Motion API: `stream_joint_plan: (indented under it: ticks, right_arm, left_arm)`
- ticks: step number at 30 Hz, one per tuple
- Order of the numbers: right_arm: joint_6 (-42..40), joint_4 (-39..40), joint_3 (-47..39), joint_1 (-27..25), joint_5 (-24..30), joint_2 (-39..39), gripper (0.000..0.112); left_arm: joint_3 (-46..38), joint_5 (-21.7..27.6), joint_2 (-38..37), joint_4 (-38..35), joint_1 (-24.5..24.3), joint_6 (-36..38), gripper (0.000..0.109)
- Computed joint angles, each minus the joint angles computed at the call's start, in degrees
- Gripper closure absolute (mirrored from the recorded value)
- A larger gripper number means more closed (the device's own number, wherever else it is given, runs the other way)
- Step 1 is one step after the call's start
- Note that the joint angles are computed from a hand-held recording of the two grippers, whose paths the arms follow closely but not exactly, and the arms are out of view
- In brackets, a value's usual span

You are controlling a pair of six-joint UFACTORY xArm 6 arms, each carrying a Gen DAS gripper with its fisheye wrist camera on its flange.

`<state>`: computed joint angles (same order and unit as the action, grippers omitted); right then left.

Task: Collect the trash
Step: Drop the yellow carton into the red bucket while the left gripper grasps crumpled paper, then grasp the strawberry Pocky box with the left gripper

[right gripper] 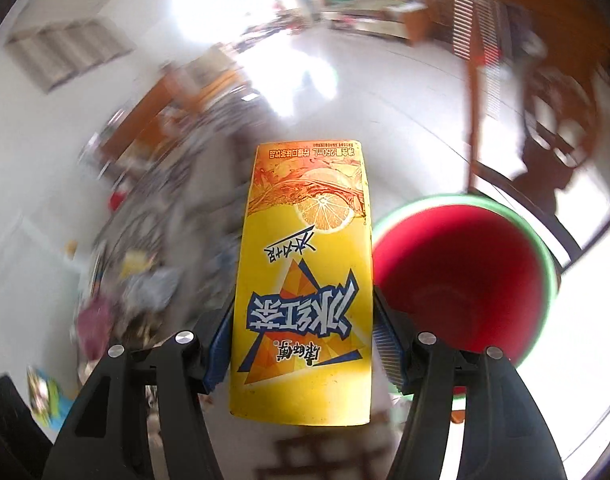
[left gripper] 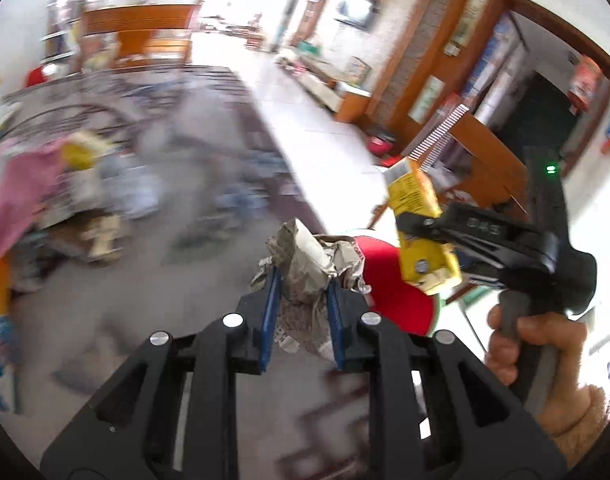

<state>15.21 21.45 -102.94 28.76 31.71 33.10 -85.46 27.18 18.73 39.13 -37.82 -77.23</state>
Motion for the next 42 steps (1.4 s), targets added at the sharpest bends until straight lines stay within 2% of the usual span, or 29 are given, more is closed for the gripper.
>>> stream_joint_plan:
  ticks: [7, 8, 9, 10, 11, 12, 13, 16, 23, 28, 32, 37, 42]
  right_arm:
    - [15.04, -9.63, 5.22, -4.53, -1.80, -2.38, 0.052]
    - [17.96, -11.86, 5.64, -4.95, -2.04, -2.63, 0.050]
    - [20.38, -14.01, 6.86, -5.27, -2.68, -3.40, 0.043]
    - [22.92, -16.45, 8.30, -5.50, -3.73, -4.29, 0.039]
    - [26.24, -20.05, 9.22, -5.71, -4.72, -4.93, 0.036]
    - [28.41, -22.88, 9.29, -5.86, -5.08, -5.01, 0.036]
    - [29.93, -25.23, 9.52, -5.95, -5.40, -5.36, 0.036]
    - [32.77, -29.96, 9.56, -5.92, -5.85, -5.72, 0.033]
    - [32.11, -30.39, 6.81, -4.86, -5.14, -4.17, 0.032]
    - [30.19, -30.85, 2.12, -2.96, -2.55, -1.76, 0.032]
    - [29.12, -31.23, -0.92, -1.46, -1.03, -0.21, 0.031]
    - [27.00, -30.98, -7.17, 1.20, 1.82, 3.20, 0.031]
    - [24.70, -31.44, -14.92, 4.23, 4.93, 7.44, 0.031]
  left_arm:
    - [-20.79, 1.26, 16.64, -16.30, -1.98, 17.77, 0.086]
    - [-23.92, 2.19, 18.95, -19.04, -2.19, 20.38, 0.085]
    - [-26.47, 3.30, 20.67, -20.64, -2.33, 22.10, 0.085]
    - [-27.94, 3.94, 21.76, -22.08, -2.40, 23.72, 0.074]
    - [-30.24, 4.99, 23.24, -23.41, -2.54, 25.40, 0.051]
    - [-31.01, 4.82, 23.73, -22.71, -2.54, 25.14, 0.042]
    - [-30.55, 3.65, 23.49, -20.13, -2.57, 23.24, 0.037]
    - [-30.49, 3.32, 23.07, -17.54, -2.60, 21.76, 0.032]
    - [-22.09, -0.11, 17.11, -10.93, -1.67, 12.75, 0.028]
    - [-10.97, -1.85, 8.55, -2.26, -0.56, 2.61, 0.027]
    - [-1.79, -1.17, 1.22, 3.71, 0.48, -4.30, 0.024]
    - [13.23, 2.29, -11.51, 9.03, 2.17, -12.91, 0.022]
    - [28.79, 9.94, -26.33, 9.48, 3.75, -21.04, 0.022]
